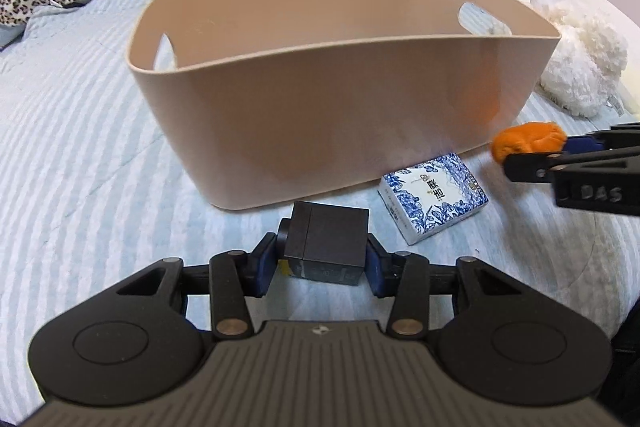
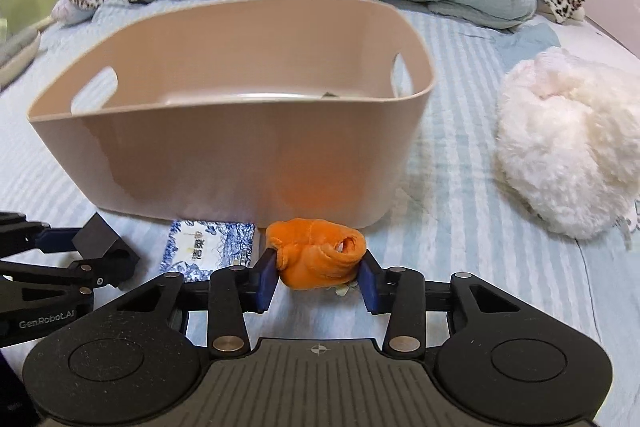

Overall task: Organize objects
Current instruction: 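Grasp the orange sock with the right tool while the left tool grasps the black cube box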

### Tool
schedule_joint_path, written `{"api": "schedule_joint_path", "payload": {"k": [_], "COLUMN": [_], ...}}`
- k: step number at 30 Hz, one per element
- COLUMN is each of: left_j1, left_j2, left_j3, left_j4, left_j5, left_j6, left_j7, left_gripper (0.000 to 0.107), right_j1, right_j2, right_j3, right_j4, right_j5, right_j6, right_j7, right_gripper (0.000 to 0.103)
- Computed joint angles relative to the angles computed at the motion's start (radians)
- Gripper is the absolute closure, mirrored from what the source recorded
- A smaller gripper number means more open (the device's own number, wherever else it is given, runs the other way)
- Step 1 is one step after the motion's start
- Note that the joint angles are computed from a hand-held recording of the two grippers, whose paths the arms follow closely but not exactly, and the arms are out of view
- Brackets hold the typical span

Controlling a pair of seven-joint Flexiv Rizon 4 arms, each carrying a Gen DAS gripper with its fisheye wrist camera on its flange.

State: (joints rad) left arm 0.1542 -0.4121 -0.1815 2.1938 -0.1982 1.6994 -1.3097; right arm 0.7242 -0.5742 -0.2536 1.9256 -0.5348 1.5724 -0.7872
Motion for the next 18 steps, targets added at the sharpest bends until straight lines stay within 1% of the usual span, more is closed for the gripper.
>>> {"api": "schedule_joint_path", "payload": {"k": [1,4,5,6,7,8,10,14,18], "left_j1": [-0.007,-0.021,-0.032,-0.037,-0.031,-0.023,-0.003,0.029,0.064], "left_j2": [0.002,0.008,0.008,0.009,0.012,0.016,0.020,0.022,0.025], "left_j3": [0.008,0.028,0.041,0.047,0.042,0.034,0.014,-0.022,-0.063], "left_j4": [0.002,0.010,0.009,0.010,0.016,0.021,0.029,0.034,0.044], "left_j5": [0.002,0.005,0.005,0.005,0.006,0.006,0.007,0.008,0.014], "left_j6": [0.006,0.011,0.008,0.006,0.007,0.008,0.012,0.011,0.016], "left_j7": [-0.002,-0.010,-0.014,-0.016,-0.016,-0.016,-0.014,-0.012,-0.003], "left_gripper": [0.060,0.060,0.060,0.060,0.060,0.060,0.060,0.060,0.060], "right_j1": [-0.014,-0.115,-0.152,-0.167,-0.182,-0.194,-0.187,-0.184,-0.138], "right_j2": [0.008,0.017,0.015,0.013,0.010,0.007,0.008,0.016,0.016], "right_j3": [0.017,0.149,0.201,0.226,0.250,0.270,0.261,0.253,0.194], "right_j4": [0.005,-0.009,-0.016,-0.020,-0.024,-0.027,-0.016,-0.001,0.013], "right_j5": [0.008,0.041,0.053,0.059,0.066,0.073,0.069,0.065,0.045], "right_j6": [0.001,-0.048,-0.080,-0.103,-0.129,-0.152,-0.150,-0.117,-0.065], "right_j7": [-0.003,-0.056,-0.084,-0.096,-0.111,-0.122,-0.116,-0.109,-0.075], "right_gripper": [0.064,0.063,0.063,0.062,0.055,0.051,0.048,0.047,0.049]}}
